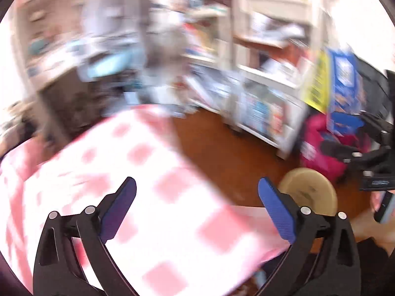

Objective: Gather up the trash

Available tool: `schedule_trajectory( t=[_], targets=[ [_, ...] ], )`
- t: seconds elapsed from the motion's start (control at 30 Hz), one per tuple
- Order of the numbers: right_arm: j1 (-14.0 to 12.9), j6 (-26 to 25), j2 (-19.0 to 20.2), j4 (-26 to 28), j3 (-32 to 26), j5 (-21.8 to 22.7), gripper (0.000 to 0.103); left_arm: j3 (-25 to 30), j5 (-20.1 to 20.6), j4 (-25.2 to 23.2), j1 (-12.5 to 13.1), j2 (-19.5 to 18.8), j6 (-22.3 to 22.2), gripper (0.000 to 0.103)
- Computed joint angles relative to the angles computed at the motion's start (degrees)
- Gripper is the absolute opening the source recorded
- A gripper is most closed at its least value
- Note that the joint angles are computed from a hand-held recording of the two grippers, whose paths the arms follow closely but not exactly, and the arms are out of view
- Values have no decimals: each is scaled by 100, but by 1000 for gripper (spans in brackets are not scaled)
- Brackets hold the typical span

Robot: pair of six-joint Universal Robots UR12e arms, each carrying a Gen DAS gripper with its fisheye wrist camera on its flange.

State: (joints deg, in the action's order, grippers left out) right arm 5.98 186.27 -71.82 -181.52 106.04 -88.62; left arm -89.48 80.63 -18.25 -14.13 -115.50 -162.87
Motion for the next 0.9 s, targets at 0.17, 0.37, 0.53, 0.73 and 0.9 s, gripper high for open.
schedule_trajectory(
  t=[0.17,0.37,0.53,0.73,0.9],
  targets=[
    [330,127,451,-9,-868,749,94,-262,593,396,608,266,-1016,95],
    [692,-196,804,595,-1386,784,94,-310,1037,-197,1237,275,-2482,95],
    [828,-238,938,1134,-1668,595,94,-466,482,158,1552,392,-2721,95],
    [958,-366,1028,1528,-1847,307,94,-447,261,37,1533,384,-2592,95],
    [1056,-704,1084,1603,-1927,-13,94,-446,225,40,1525,398,-2506,95]
  ],
)
